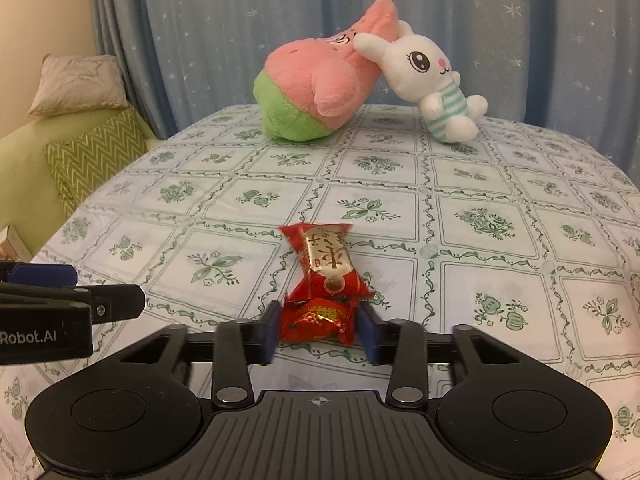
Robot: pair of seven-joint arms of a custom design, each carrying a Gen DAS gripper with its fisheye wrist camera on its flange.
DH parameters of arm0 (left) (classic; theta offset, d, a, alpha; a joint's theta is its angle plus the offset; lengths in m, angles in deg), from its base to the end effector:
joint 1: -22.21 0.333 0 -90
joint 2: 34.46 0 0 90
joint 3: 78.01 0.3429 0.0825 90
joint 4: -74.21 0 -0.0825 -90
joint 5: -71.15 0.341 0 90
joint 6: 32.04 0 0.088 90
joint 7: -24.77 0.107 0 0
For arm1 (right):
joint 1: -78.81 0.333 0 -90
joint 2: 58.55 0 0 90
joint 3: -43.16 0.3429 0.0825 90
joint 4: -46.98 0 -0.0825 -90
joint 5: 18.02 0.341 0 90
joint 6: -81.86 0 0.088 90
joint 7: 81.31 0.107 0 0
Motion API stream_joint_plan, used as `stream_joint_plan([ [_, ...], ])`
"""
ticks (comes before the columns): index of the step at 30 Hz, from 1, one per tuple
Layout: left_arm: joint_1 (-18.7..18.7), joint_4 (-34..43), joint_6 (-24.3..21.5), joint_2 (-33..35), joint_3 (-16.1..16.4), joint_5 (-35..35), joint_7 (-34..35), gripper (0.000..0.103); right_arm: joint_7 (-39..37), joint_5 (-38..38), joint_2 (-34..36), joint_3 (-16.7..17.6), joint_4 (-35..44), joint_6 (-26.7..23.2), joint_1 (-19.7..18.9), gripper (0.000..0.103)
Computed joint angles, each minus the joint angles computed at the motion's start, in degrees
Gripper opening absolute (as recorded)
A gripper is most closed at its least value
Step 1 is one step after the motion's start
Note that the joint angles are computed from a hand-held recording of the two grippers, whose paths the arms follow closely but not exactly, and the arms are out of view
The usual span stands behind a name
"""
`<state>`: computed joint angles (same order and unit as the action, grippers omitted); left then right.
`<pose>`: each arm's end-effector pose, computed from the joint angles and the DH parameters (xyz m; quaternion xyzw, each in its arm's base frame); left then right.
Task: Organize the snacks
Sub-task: 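Grasp a small red candy with the right gripper while the left gripper grasps the red-and-gold candy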
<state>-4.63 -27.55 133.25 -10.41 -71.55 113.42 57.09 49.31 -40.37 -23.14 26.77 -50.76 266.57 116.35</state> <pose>0.6070 -0.2793 0.4407 -0.6437 0.6631 -0.2854 0.2539 0.6230 0.3302 0.3955 -0.6929 0.5690 -0.2317 0.3774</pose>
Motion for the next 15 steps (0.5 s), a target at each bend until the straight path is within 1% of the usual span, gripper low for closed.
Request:
stream_joint_plan([
  [1,0.1,0.01,0.03,0.04,-0.15,-0.22,0.15,0.069,-0.22,-0.2,-0.46,0.04,-0.61,-0.02,-0.04,0.035],
  [3,0.27,-0.01,0.4,0.11,-0.41,-0.7,0.56,0.069,-0.19,-0.59,-1.58,-1.02,-2.47,0.33,0.76,0.034],
  [7,0.44,0.06,2.0,0.5,-0.96,-2.26,2.24,0.069,0.36,-1.12,-4.33,-5.52,-7.71,1.63,4.21,0.034],
  [10,1.31,0.01,5.08,1.18,-2.36,-6.16,5.14,0.069,0.21,-0.87,-6.6,-7.54,-11.2,1.95,5.37,0.034],
  [13,2.58,0.88,7.53,2.58,-4.73,-11.14,9.61,0.069,-0.14,-0.91,-8.29,-9.38,-13.05,1.57,6.0,0.034],
  [15,3.04,2.23,8.48,3.89,-6.08,-13.76,12.24,0.069,-0.31,-1.4,-9.23,-11.3,-14.02,1.75,6.82,0.034],
])
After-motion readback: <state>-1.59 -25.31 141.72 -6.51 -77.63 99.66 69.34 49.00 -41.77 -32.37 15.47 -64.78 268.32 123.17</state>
